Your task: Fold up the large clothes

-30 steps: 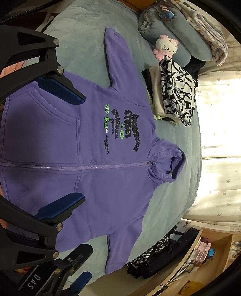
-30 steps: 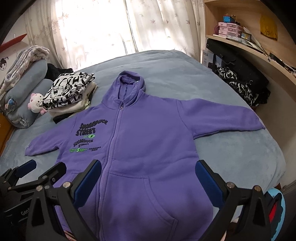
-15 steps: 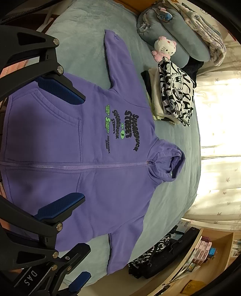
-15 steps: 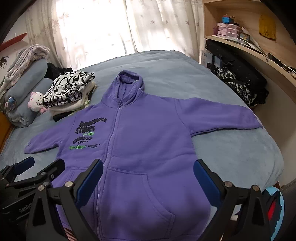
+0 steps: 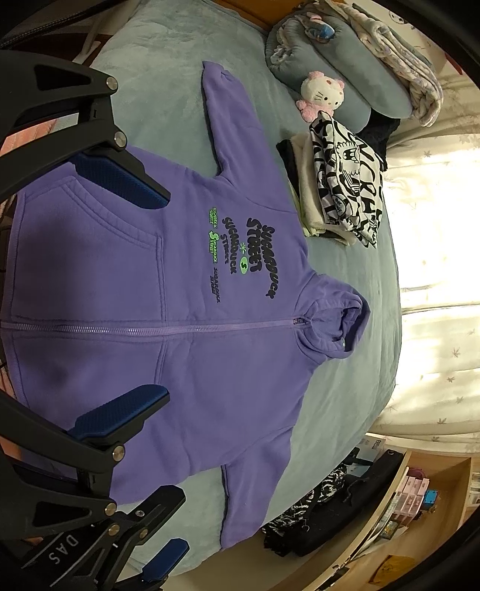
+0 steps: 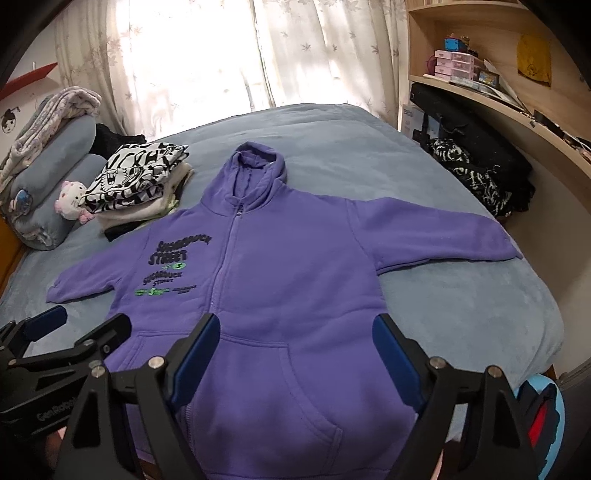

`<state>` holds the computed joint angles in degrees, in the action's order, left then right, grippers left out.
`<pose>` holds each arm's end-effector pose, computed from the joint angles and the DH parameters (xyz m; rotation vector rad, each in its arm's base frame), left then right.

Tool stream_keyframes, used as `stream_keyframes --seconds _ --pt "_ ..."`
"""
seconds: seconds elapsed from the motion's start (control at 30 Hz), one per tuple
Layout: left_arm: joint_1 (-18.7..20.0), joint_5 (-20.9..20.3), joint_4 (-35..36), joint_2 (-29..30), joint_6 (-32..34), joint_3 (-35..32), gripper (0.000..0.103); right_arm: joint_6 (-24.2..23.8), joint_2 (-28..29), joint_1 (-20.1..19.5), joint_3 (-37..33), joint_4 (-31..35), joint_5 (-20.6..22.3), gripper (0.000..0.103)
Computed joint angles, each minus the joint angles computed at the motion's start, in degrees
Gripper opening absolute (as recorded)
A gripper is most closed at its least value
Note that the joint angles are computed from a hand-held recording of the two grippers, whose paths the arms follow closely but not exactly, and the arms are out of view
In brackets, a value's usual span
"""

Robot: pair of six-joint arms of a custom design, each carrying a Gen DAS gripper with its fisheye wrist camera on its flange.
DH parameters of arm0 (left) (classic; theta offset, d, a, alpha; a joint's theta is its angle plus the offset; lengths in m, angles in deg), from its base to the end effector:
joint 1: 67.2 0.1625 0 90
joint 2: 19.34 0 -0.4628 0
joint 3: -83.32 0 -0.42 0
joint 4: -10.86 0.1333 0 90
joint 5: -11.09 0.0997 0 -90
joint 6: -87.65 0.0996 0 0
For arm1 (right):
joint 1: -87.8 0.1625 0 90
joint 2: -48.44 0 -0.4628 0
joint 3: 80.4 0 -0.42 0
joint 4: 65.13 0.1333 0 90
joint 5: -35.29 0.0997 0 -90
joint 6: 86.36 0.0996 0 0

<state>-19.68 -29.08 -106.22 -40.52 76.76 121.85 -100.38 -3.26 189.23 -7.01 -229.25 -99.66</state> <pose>-0.4814 -0.8358 0.1580 0.5506 2.2880 -0.6694 0.2190 -0.7655 0.4065 0.0463 -2.1888 1.0359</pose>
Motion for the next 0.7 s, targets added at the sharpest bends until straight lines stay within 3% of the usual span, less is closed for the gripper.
stream_keyframes --seconds 0.4,0.7 --pt "-0.1 -0.3 2.1 1.6 0.1 -2.7 0.095 3.1 -1.3 -1.6 0.9 1.5 2.9 0.085" --pt "-0.2 -0.6 5.3 6.0 2.0 -9.8 0.095 4.5 -2.1 -3.2 1.1 1.9 6.2 0.085"
